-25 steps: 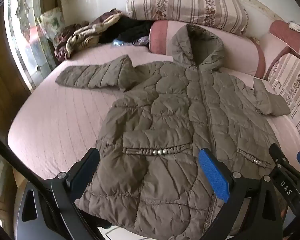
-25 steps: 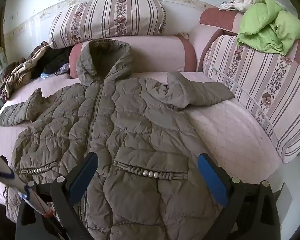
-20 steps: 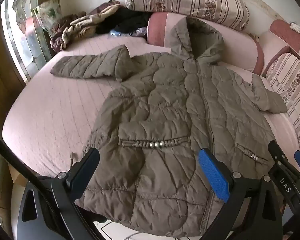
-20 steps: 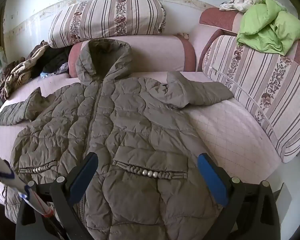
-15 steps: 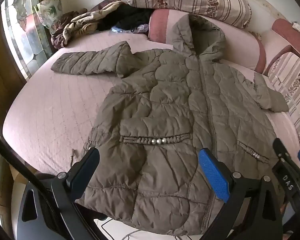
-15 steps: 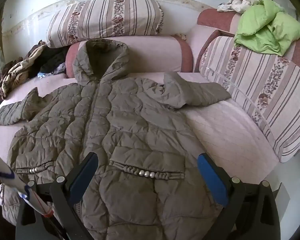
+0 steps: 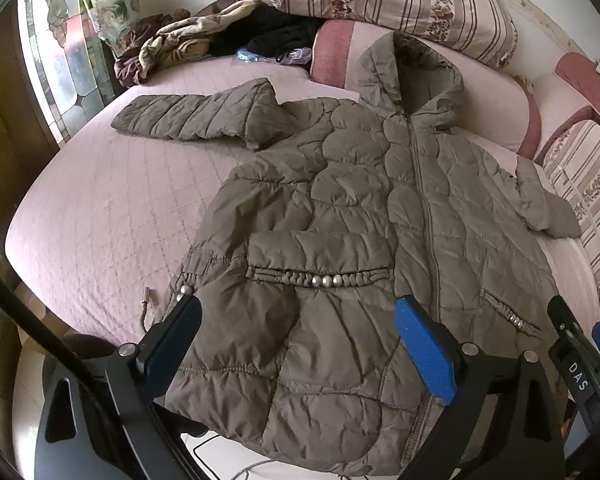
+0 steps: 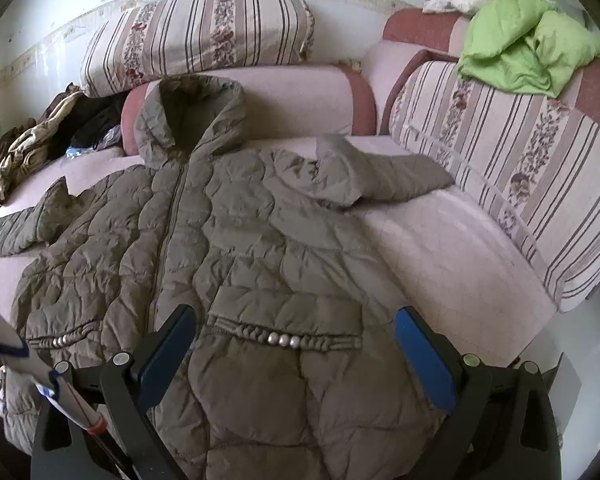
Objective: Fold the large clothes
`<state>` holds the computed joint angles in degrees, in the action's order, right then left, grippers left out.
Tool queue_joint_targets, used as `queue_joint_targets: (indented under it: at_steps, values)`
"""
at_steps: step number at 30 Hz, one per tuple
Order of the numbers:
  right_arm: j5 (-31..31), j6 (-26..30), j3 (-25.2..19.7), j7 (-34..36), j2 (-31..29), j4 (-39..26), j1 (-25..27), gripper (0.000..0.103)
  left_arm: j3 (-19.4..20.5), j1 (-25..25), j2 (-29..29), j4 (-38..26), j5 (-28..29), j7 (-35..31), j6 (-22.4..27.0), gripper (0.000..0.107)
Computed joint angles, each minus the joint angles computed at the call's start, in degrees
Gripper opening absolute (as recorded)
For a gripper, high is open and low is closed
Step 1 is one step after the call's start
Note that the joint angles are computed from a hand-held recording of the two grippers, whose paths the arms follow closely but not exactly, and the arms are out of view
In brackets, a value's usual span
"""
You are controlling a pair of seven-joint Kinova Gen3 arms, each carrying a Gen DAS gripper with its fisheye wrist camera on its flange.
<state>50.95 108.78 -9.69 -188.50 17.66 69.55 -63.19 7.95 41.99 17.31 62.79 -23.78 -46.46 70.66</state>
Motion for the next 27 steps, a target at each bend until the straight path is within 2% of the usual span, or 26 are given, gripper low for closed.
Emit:
queue_joint_targets:
  at_steps: [5, 8, 10, 12, 15, 18, 20, 27]
  values:
    - [1.8, 1.4, 0.1, -0.7, 0.4, 0.0, -1.3, 0.101, -0.5, 2.1, -0.5, 0.0, -4.0, 1.8, 0.5, 0.097]
    - [6.6, 4.9, 0.5, -2.5, 1.2, 0.0, -4.2, 0.101, -0.5, 3.2, -1.1, 0.6, -6.5, 2.8, 0.2, 0.097]
    - [11.0, 8.6, 1.2, -2.6, 2.8, -0.6, -6.5, 0.101, -0.1, 2.7, -1.8, 1.1, -6.6, 2.6, -0.8, 0.097]
    - [13.3, 10.0, 1.8, -1.7, 3.6, -0.8, -7.4, 0.102, 0.1, 2.4, -2.4, 1.8, -6.9, 2.8, -1.7, 0.097]
    - [11.3, 8.8, 1.7, 2.2, 4.1, -1.8, -6.1, 0.101, 0.3, 3.1, -2.1, 1.5, -8.6, 3.6, -0.9, 0.097]
    - [7.9, 4.8, 0.9, 1.5, 2.3, -0.3, -5.2, 0.095, 0.1, 4.0, -1.3, 0.7, -10.4, 4.0, 0.7, 0.097]
    - [7.1, 3.1, 0.4, 1.5, 1.7, 0.1, -4.9, 0.095, 0.0, 4.3, -1.2, 0.7, -10.6, 4.6, 1.1, 0.097]
    - [6.6, 2.4, 0.4, 2.2, 1.9, 0.2, -5.0, 0.095, 0.1, 4.6, -1.2, 1.5, -11.5, 5.6, 1.0, 0.097]
